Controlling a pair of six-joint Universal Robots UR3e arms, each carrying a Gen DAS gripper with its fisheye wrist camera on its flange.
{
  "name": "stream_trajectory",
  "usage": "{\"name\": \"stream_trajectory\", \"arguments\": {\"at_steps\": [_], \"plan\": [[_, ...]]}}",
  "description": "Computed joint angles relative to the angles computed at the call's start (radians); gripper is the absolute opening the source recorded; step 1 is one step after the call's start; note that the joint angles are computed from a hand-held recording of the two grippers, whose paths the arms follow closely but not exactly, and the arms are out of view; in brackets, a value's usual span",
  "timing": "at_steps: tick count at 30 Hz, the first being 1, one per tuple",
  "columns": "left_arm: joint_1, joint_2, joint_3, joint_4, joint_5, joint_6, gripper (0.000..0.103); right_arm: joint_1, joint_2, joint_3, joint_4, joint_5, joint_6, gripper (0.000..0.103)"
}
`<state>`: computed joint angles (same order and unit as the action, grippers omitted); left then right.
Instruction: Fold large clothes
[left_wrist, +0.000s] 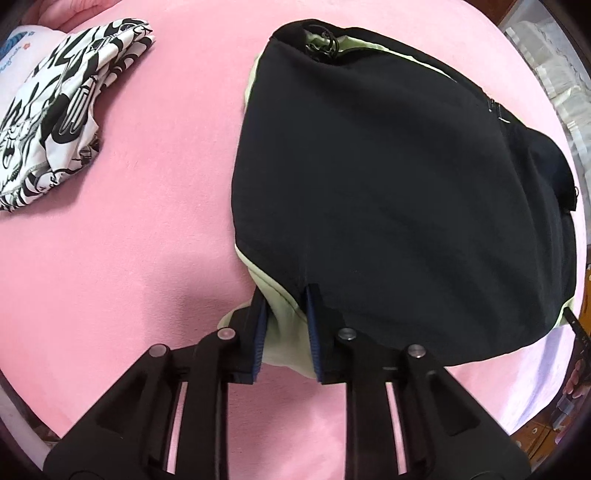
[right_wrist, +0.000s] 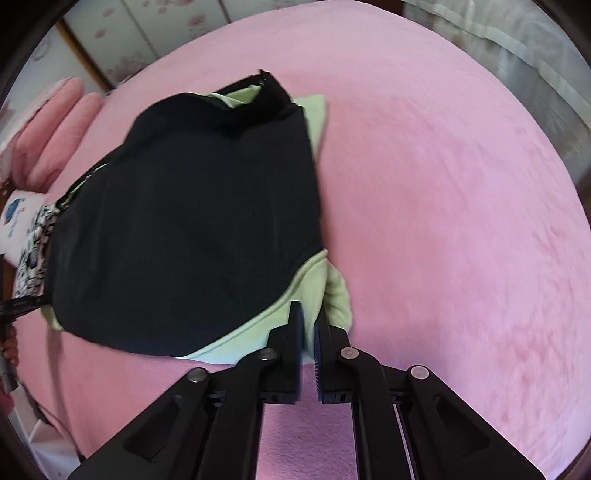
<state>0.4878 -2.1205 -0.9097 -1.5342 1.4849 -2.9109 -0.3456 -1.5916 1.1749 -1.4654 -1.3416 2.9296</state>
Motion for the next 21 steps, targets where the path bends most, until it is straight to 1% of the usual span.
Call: {"name": "stream_trajectory", "arguments": {"at_steps": [2, 3, 4, 6, 7, 8, 9, 10, 11, 13, 14, 15, 17, 19, 21], "plan": [[0.003, 0.027, -0.006, 0.003, 0.008, -0.027, 0.021, 0.015, -0.018, -0.006, -0.035, -0.014, 0.036, 0.005], [0.000, 0.045, -0.024, 0.027, 0.023, -0.037, 0.021, 0.021, -0.038, -0.003, -0.066, -0.017, 0.053, 0.006], [-0.008, 0.089, -0.075, 0.085, 0.063, -0.046, 0.021, 0.028, -0.053, -0.003, -0.090, -0.019, 0.061, 0.006], [-0.020, 0.182, -0.185, 0.185, 0.108, -0.046, 0.021, 0.063, -0.072, -0.037, -0.134, -0.041, 0.067, 0.007], [-0.024, 0.227, -0.225, 0.220, 0.128, -0.046, 0.021, 0.092, -0.067, -0.075, -0.135, -0.062, 0.068, 0.007], [-0.011, 0.249, -0.224, 0.220, 0.117, -0.037, 0.021, 0.118, -0.057, -0.107, -0.131, -0.075, 0.077, 0.008], [0.002, 0.285, -0.235, 0.212, 0.082, -0.033, 0.021, 0.154, -0.045, -0.156, -0.113, -0.084, 0.100, 0.008], [0.004, 0.302, -0.224, 0.186, 0.046, -0.033, 0.021, 0.182, -0.033, -0.194, -0.089, -0.071, 0.130, 0.008], [0.012, 0.336, -0.232, 0.146, -0.016, -0.019, 0.021, 0.202, -0.019, -0.223, -0.064, -0.044, 0.155, 0.008], [-0.006, 0.345, -0.202, 0.054, -0.084, 0.001, 0.021, 0.261, 0.016, -0.267, -0.008, 0.047, 0.203, 0.008], [-0.011, 0.355, -0.202, 0.005, -0.123, 0.020, 0.021, 0.296, 0.025, -0.264, -0.009, 0.066, 0.224, 0.008], [-0.051, 0.355, -0.184, -0.036, -0.147, 0.001, 0.021, 0.341, 0.036, -0.247, -0.030, 0.079, 0.251, 0.008], [-0.090, 0.328, -0.170, -0.085, -0.234, 0.026, 0.021, 0.415, 0.057, -0.211, -0.078, 0.100, 0.308, 0.008], [-0.148, 0.295, -0.147, -0.121, -0.274, 0.047, 0.021, 0.476, 0.075, -0.143, -0.155, 0.139, 0.343, 0.006], [-0.216, 0.272, -0.143, -0.114, -0.283, 0.044, 0.021, 0.542, 0.092, -0.080, -0.260, 0.132, 0.378, 0.004]]}}
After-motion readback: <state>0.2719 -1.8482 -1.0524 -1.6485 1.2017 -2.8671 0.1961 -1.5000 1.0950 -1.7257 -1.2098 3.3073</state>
